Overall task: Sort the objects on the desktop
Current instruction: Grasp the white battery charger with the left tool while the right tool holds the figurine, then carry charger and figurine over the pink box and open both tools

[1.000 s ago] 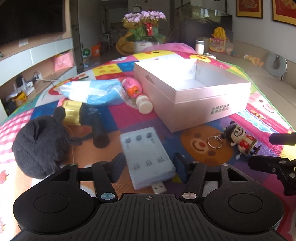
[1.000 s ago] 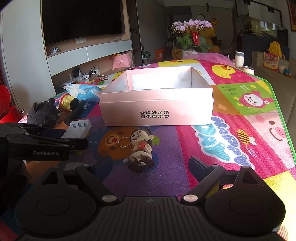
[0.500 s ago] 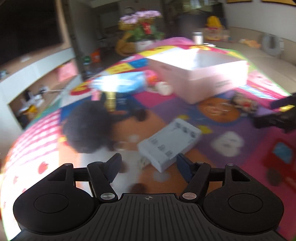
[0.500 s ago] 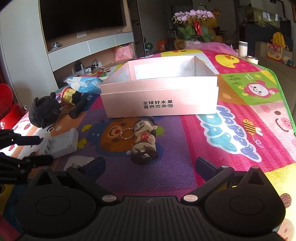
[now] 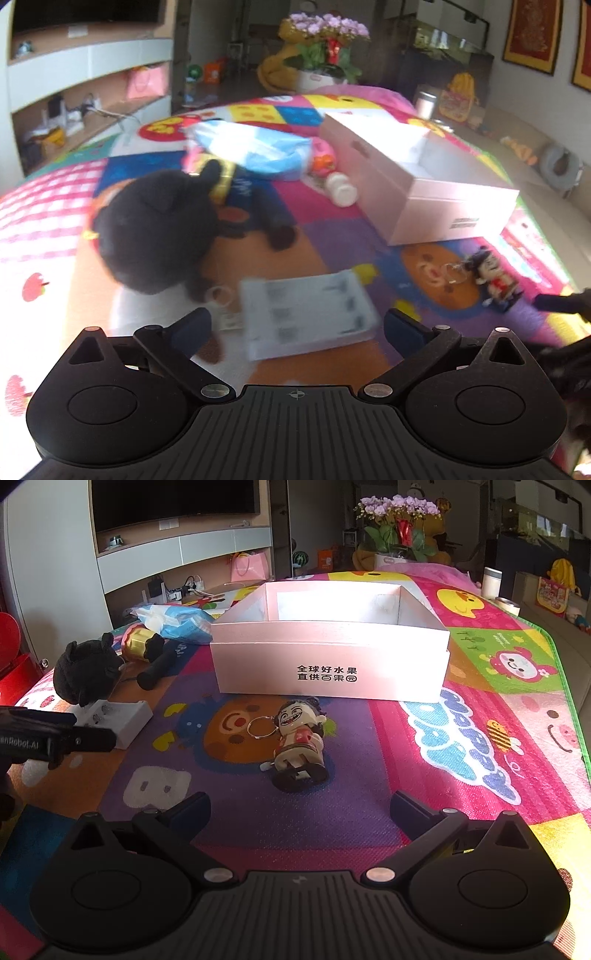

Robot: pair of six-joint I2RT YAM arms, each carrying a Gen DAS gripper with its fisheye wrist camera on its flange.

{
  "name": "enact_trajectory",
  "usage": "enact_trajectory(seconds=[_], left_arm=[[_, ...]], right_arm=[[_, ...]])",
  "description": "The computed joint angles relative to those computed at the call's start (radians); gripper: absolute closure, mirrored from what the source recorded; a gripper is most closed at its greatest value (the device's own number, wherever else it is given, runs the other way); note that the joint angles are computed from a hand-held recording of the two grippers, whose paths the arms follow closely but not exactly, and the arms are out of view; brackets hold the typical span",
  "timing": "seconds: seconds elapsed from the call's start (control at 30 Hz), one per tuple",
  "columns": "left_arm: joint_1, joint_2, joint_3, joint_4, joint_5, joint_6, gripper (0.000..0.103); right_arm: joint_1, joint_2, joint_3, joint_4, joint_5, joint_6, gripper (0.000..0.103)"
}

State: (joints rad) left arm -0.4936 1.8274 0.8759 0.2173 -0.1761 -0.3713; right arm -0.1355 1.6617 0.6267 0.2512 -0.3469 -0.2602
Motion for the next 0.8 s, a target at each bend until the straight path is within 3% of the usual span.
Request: enact_trajectory(seconds=[0.2, 0.3, 0.37, 0.43, 0.57, 0.8], left_arm=[[-0.068, 0.093, 0.135, -0.059, -0.028, -0.015, 0.001], [-0.115, 0.16, 0.212, -0.109, -0.157, 0.028, 0.001], [-0.124, 0.166, 0.208, -0.097, -0.179, 0.048, 0.001], [-0.12, 0.147, 0.184, -0.085, -0.165, 0.055, 0.008], [-0.115, 0.088, 0.119, -0.082, -0.141, 0.039, 0.008], [-0.163, -0.021, -0.006, -0.066, -0.124, 0.047, 0.008]], right_arm=[[0.011, -0.002, -0.015, 0.025, 0.017, -0.023, 0.0], [0.011, -0.002, -0.022, 0.039, 0.015, -0.023, 0.0], [0.009, -0.003, -0.022, 0.036, 0.009, -0.03, 0.0], [0.002, -0.003, -0.008, 0.011, -0.008, -0.042, 0.0], [-0.019, 0.003, 0.023, 0.014, -0.04, 0.002, 0.001], [0.039, 0.062, 0.128, 0.012, 0.033, -0.01, 0.033]])
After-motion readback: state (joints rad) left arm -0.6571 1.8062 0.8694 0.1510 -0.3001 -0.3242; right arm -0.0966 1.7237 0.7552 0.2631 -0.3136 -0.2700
